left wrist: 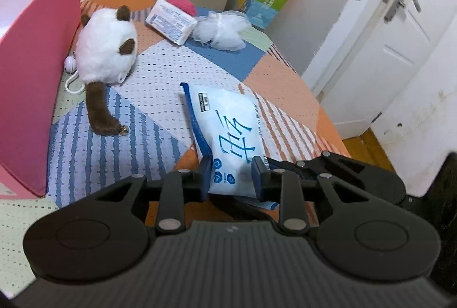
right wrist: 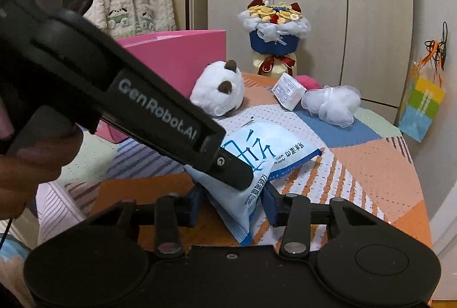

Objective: Organize soft objects
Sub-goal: 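Lift the wet-wipes pack with the left gripper and carry it over the shoebox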

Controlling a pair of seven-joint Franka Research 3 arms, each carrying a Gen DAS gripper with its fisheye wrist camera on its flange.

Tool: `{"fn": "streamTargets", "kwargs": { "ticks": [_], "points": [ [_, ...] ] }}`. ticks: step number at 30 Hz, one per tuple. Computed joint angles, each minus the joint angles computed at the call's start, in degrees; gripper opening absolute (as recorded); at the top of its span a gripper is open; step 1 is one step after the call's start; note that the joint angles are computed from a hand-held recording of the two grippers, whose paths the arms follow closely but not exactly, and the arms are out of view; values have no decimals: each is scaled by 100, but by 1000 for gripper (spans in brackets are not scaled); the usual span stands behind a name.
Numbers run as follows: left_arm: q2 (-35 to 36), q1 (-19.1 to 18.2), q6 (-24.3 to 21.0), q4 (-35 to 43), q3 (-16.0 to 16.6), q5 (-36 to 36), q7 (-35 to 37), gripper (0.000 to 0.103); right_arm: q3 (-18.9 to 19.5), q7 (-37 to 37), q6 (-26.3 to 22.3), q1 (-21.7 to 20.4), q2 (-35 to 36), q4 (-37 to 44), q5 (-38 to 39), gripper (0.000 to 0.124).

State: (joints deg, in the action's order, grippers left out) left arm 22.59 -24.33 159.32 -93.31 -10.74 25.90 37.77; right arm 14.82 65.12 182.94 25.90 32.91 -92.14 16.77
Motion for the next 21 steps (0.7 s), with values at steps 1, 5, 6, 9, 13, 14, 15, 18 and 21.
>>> {"fn": "streamTargets", "kwargs": {
  "ticks": [1, 5, 6, 9, 13, 14, 15, 18, 21],
  "points": [
    [-34, -16, -56, -14, -17, 16, 45, 29, 189, -17, -33, -158, -28, -38, 64, 48],
    [-209, -80, -284, -95, -72, 94, 166, 32, 551, -60, -214, -460, -230, -228, 327, 49],
    [-257, -69, -338, -121, -112, 59, 219, 33, 569, -64, -257, -471, -291, -280, 381, 49],
    [-417, 46, -503, -233, -301, -253, 501, 35, 750, -178, -559, -630, -482, -401, 612, 49],
    [-685, 194, -509, -458, -486, -699, 930, 39, 750, -368, -1055, -654, -752, -460, 993, 49],
    [-754, 263, -370, -567, -551, -896, 1052, 40, 659, -385, -1113, -577, -852, -507, 1022, 49],
    [-823, 304, -290, -657, -592, -1056, 1131, 41, 524, -381, -1132, -457, -951, -571, 1010, 49],
    [-977, 252, -212, -819, -568, -1103, 1143, 41, 175, -281, -1296, -157, -1177, -678, 913, 49],
    [-1135, 245, -284, -939, -607, -1214, 1250, 41, -128, -82, -1477, 119, -1352, -747, 671, 49]
  ]
}}
